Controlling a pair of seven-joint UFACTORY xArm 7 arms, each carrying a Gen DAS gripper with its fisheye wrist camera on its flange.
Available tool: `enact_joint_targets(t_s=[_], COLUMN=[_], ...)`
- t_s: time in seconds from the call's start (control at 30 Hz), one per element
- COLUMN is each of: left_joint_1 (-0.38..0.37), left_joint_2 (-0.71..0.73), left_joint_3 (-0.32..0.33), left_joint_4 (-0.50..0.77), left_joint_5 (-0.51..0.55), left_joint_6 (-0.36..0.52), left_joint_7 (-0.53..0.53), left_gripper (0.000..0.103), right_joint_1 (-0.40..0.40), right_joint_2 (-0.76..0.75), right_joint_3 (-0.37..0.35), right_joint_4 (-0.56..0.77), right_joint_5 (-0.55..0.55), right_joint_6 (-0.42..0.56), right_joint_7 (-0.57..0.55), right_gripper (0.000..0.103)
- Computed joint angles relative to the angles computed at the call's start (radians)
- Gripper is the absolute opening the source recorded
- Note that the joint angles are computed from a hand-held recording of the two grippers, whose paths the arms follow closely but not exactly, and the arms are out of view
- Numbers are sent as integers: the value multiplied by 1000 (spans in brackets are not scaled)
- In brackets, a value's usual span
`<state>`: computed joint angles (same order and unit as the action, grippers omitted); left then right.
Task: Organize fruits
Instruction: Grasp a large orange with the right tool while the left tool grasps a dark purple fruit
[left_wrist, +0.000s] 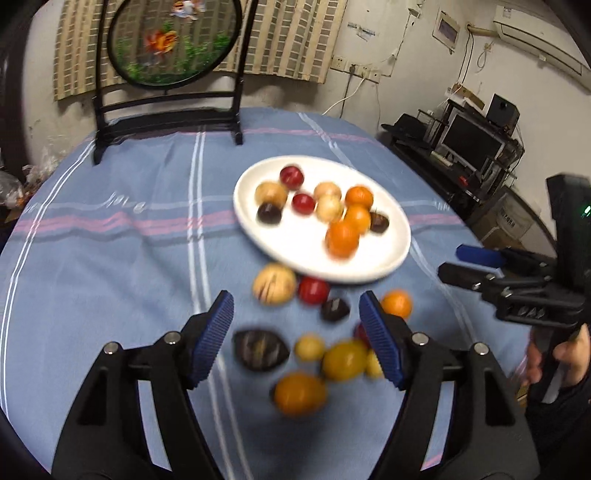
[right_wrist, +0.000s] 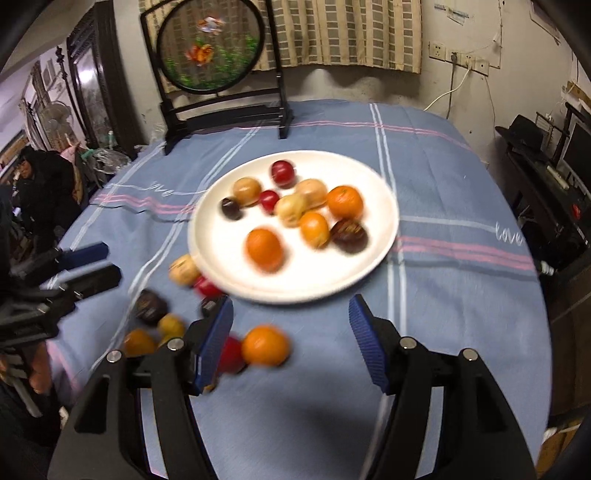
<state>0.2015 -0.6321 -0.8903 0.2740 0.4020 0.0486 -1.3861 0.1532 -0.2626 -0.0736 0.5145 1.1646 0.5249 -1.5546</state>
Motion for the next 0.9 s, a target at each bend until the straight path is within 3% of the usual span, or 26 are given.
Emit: enact_joint_targets(t_s=[0.1,0.3,0.4,0.53,0.7,0.9], left_joint_1=[-99,-174,-186,-168,-154,-123], left_joint_2=[-35,-48,-53,-46,-37,-15], left_joint_3=[-8,-31,-49,-68,-71,-64], left_joint_4=[-70,-135,-143,-141,-141,-151], left_joint_5=[-36,-62,-63,-62,-69,-86], left_joint_6=[-9,-44,-58,-79,-90,-119], left_joint_7=[-65,-134,-149,-152,-142,-117], left_gripper=[72,72,73,73,73,73], right_joint_1=[-4,17,54,75,33,7], right_joint_2=[-70,-78,-64,2,166,250], right_joint_3=[-6,-21,-20,17,87,129], right_joint_4=[-94,-165,-169,-124,-17,46], right_joint_5=[-11,15,126,345,312,256], right_joint_6=[10,-43,-117,-184,-224,-226], right_joint_7=[6,8,-110,-350,-307,-238], right_gripper=[66,66,66,65,65,65])
